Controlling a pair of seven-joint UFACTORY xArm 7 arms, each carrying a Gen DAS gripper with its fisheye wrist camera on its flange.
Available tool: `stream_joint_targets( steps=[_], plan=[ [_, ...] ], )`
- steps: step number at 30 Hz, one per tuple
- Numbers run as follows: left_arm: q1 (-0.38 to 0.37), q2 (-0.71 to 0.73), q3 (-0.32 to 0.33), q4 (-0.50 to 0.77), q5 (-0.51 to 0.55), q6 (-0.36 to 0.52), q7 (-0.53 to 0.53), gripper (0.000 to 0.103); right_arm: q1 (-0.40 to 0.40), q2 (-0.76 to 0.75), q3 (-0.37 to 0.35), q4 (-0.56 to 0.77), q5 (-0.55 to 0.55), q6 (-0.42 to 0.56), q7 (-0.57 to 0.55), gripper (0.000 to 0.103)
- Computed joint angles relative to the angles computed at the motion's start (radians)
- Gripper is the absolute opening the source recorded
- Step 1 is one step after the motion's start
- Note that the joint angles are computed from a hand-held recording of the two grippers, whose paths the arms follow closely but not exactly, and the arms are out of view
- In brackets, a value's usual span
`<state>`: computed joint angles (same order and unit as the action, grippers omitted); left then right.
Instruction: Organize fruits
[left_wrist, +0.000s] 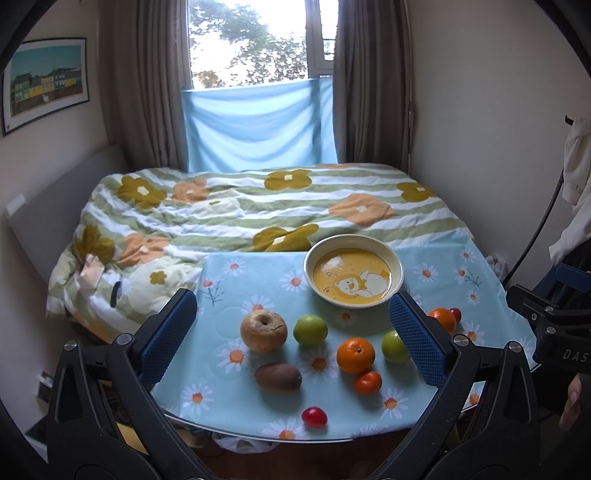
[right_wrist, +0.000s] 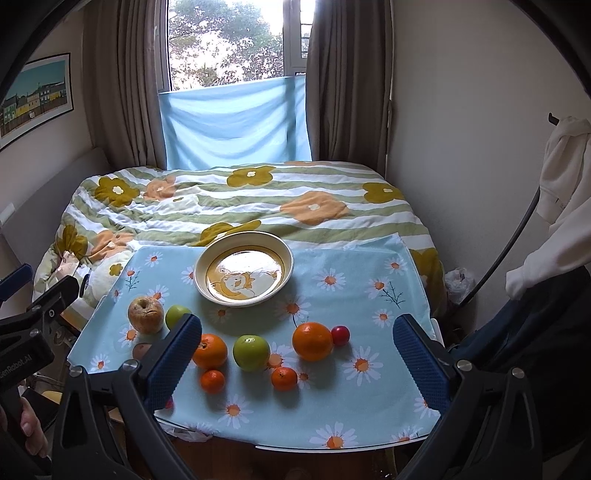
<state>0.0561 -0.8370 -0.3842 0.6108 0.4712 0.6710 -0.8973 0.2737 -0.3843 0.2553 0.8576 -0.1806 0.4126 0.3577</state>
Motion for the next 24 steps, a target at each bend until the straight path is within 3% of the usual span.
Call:
stream_joint_targets(
  steps=[24],
  plan=[
    [0.006, 0.018, -0.006, 0.0, 0.012, -0.018, -0.013, 0.103, 0.009, 0.008, 0.011, 0.003, -0.021, 0.001, 0.038, 0.103]
  ],
)
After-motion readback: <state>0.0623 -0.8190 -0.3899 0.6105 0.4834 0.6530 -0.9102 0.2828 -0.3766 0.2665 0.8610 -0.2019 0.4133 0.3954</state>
